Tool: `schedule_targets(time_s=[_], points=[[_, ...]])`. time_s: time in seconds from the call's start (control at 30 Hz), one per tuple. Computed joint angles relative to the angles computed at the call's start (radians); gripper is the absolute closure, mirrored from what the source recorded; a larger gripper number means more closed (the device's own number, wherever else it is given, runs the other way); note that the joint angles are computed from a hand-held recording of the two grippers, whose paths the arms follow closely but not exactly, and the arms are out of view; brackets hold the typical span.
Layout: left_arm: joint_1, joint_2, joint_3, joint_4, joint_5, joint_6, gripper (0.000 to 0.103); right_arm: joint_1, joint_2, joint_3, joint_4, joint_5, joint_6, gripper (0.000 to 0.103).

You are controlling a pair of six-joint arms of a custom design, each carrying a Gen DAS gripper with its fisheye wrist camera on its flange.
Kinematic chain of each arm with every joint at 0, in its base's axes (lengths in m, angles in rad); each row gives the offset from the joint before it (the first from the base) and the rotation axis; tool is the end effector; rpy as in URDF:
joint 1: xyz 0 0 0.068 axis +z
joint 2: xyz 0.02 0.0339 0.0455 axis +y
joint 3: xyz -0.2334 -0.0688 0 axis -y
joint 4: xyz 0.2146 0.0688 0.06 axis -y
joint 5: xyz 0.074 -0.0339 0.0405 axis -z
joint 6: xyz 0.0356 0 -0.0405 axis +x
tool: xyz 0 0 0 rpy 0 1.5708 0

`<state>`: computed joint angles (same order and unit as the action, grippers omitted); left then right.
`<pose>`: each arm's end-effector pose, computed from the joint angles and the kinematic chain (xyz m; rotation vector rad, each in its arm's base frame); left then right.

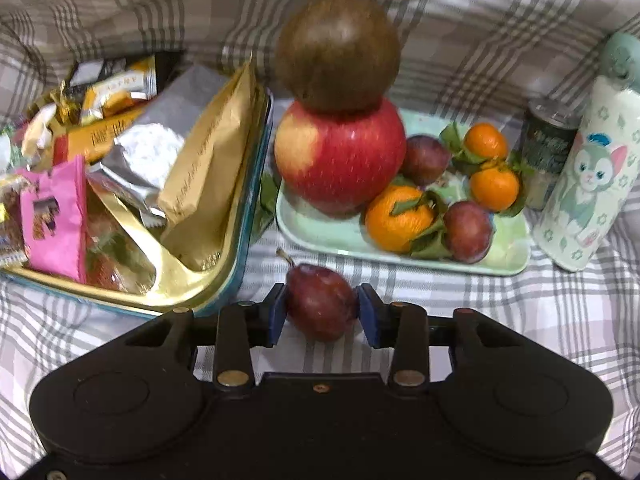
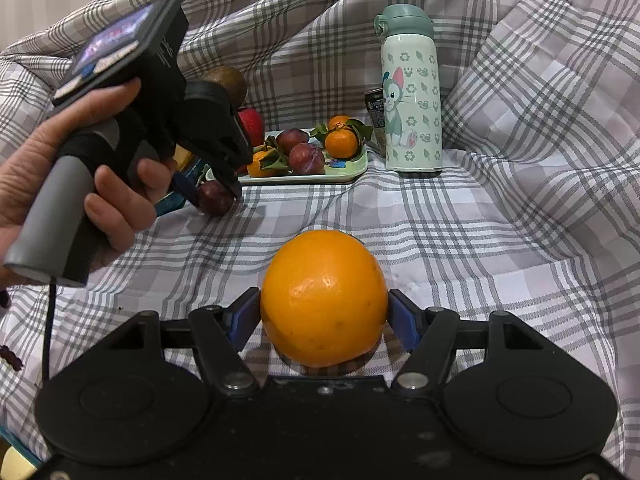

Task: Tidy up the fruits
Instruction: 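Grasp the dark red plum with the left tool while the right tool holds the orange, then carry the plum and large orange over the gold tray with both tools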

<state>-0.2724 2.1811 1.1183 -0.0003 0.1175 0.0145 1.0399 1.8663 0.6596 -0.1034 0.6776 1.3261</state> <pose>0.3492 -0.1019 0.0509 0.4177 2.6099 -0.2423 0.1441 0.2014 0.0593 0.4559 2.3800 -0.0288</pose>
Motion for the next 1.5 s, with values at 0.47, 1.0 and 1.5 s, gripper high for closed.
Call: schedule_targets(time_s=[0.47, 1.0, 1.5], points=[[0.053, -0.127, -0.143, 0.047, 0.000, 0.096, 0.056, 0.003, 0.012, 0.043, -0.067, -0.005, 0.007, 0.033], [0.320, -0.507, -0.466, -0.034, 0.138, 0.441, 0.056, 0.040, -0.005, 0.131, -0.253, -0.051, 0.118, 0.033], [0.705, -0.715, -0.598, -0.247, 0.356, 0.859, 0.056, 0.144, 0.015, 0.215, -0.414, -0.061, 0.226, 0.033]])
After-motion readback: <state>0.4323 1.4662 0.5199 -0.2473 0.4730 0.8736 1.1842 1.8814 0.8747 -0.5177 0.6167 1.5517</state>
